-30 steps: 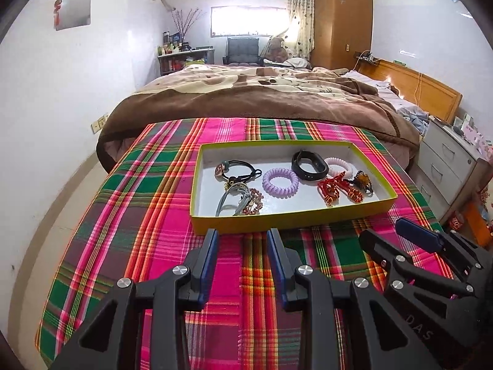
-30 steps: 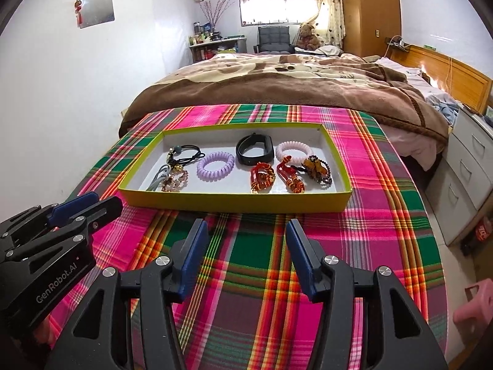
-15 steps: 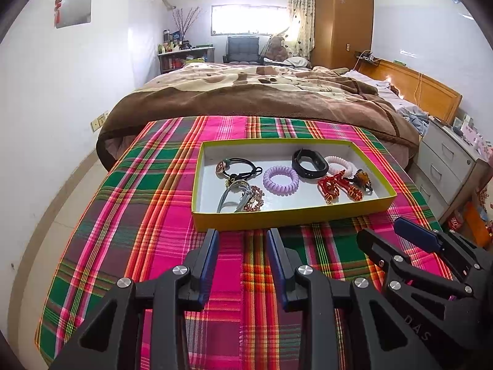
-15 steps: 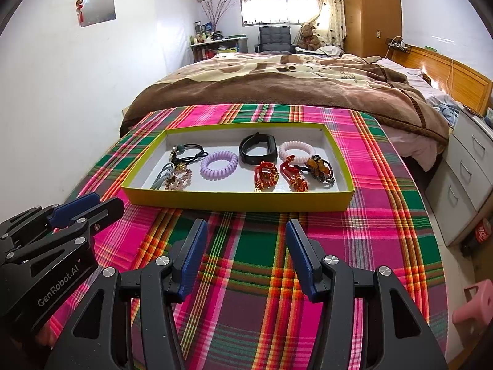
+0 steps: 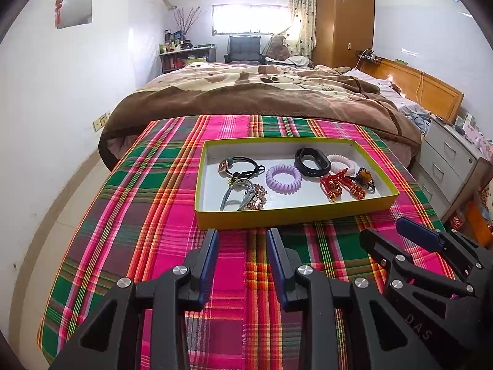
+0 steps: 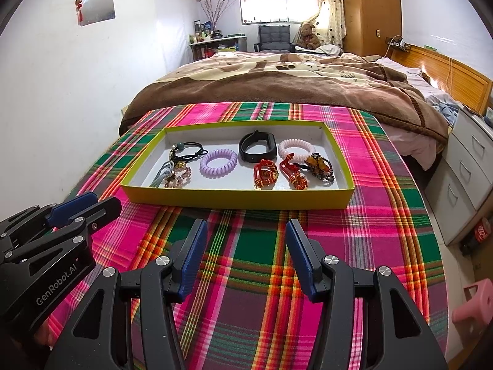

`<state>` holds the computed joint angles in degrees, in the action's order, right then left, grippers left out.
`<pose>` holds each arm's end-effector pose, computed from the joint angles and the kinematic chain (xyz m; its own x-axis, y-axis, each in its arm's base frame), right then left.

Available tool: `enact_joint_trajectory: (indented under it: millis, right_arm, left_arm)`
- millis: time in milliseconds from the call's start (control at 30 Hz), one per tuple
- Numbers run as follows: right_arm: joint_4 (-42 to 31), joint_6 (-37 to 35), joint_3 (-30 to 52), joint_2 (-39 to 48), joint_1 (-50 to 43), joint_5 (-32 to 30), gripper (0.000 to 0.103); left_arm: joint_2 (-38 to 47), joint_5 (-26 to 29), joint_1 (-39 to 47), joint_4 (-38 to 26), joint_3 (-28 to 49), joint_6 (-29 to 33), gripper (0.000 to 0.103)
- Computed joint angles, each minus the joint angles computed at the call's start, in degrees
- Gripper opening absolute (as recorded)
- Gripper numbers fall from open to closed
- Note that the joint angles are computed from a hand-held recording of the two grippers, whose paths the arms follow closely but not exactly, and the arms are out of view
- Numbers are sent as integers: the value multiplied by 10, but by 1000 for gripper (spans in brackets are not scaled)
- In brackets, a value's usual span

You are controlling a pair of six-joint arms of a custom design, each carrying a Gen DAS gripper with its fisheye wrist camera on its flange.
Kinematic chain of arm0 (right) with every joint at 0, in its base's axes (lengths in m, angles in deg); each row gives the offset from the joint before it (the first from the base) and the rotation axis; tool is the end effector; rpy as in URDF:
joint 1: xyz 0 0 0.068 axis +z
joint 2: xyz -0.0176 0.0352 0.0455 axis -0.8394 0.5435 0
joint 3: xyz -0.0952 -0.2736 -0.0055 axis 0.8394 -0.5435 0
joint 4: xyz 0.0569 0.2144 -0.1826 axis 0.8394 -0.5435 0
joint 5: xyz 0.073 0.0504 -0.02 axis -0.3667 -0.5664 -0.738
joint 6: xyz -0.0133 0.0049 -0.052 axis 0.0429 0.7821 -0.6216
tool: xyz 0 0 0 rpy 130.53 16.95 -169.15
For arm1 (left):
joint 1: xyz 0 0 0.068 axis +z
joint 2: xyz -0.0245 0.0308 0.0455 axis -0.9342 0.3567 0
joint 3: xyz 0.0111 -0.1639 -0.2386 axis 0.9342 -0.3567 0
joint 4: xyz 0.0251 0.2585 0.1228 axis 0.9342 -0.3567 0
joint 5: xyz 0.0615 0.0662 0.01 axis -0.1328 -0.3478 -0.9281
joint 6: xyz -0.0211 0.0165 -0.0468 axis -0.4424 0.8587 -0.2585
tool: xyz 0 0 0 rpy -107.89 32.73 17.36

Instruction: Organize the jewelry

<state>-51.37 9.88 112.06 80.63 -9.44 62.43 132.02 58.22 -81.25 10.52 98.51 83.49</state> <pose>0.2128 0.1998 0.2546 -0.6285 0.2862 -0.7233 0.3147 0.9439 0.1000 0.2881 -0.0698 0.2714 -0.6060 0.3284 -0.7245 0.4817 0.8763 -0.0057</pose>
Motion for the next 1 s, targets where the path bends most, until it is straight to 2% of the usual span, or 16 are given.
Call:
enact_joint_trajectory:
  millis: [1000]
  right_arm:
    - [0,1,0,1,-1,-2,53]
  left_arm:
    - [4,4,2,1,0,2,32]
